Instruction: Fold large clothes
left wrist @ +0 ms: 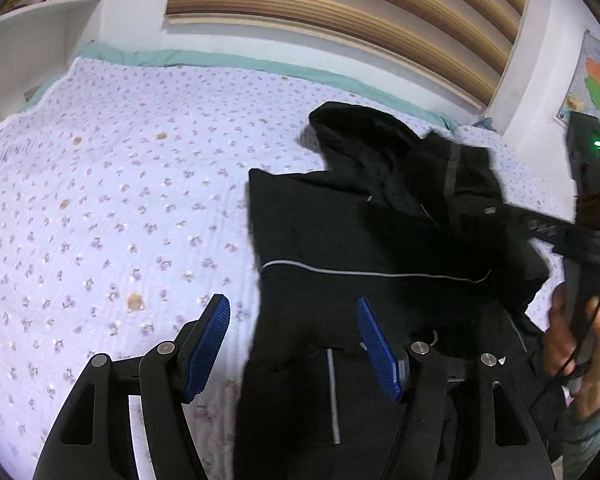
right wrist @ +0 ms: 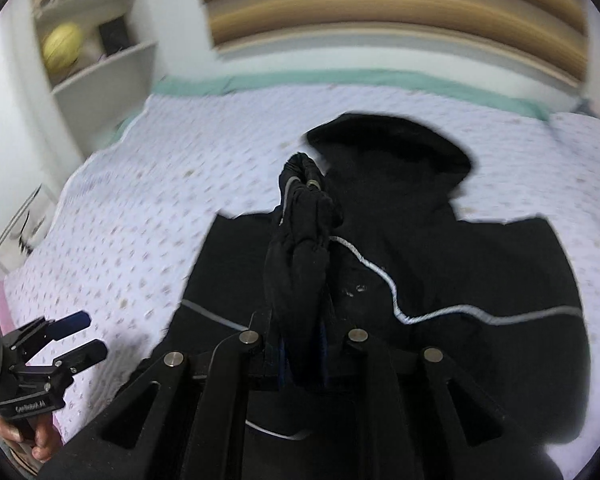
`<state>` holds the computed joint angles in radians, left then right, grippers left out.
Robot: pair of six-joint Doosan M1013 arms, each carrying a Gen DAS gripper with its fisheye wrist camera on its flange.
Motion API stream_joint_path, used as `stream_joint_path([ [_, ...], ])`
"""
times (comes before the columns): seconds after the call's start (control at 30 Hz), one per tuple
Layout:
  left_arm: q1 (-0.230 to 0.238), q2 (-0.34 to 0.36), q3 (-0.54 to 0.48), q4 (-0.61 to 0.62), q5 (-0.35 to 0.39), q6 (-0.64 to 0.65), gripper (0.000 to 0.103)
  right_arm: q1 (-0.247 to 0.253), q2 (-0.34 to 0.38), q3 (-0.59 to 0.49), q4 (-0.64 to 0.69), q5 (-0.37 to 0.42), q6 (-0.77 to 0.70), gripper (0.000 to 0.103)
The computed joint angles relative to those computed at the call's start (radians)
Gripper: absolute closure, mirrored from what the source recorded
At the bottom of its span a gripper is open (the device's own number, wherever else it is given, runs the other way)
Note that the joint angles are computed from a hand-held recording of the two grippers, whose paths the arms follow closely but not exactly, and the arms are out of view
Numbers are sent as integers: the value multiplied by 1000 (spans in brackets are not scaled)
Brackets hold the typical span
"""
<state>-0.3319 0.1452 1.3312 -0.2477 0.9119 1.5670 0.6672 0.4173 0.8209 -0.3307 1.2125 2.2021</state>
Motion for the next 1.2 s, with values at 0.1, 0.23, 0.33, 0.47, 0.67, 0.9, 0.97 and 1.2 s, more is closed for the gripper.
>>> stream_joint_path([
  [0.1,14,1,12,-26,3,16,35,11,64,-45,46,22,-29,84],
  [0.23,28,9,23,-39,10,16,35,4,121,-54,142,59,-50,71],
  [0.33,31,16,24,-38,14,5,35,-6,151,-40,228,70,-103,36],
  [0.47,38,31,7,-67,40,16,35,2,136,-24,248,17,-160,27],
  [0.67,54,102,-82,-267,135,96,35,-6,-32,160,166,-178,-101,27],
  [0.9,27,223,-213,-305,222,-45,35,-62,-204,383,-41,-175,125,27],
  [0.97,3,251,-244,-253,247,-77,35,-87,-240,435,-47,-168,172,27],
  [1.2,-52,270,-271,-110,187,-110,82,-149,-309,565,-69,-133,265,27],
])
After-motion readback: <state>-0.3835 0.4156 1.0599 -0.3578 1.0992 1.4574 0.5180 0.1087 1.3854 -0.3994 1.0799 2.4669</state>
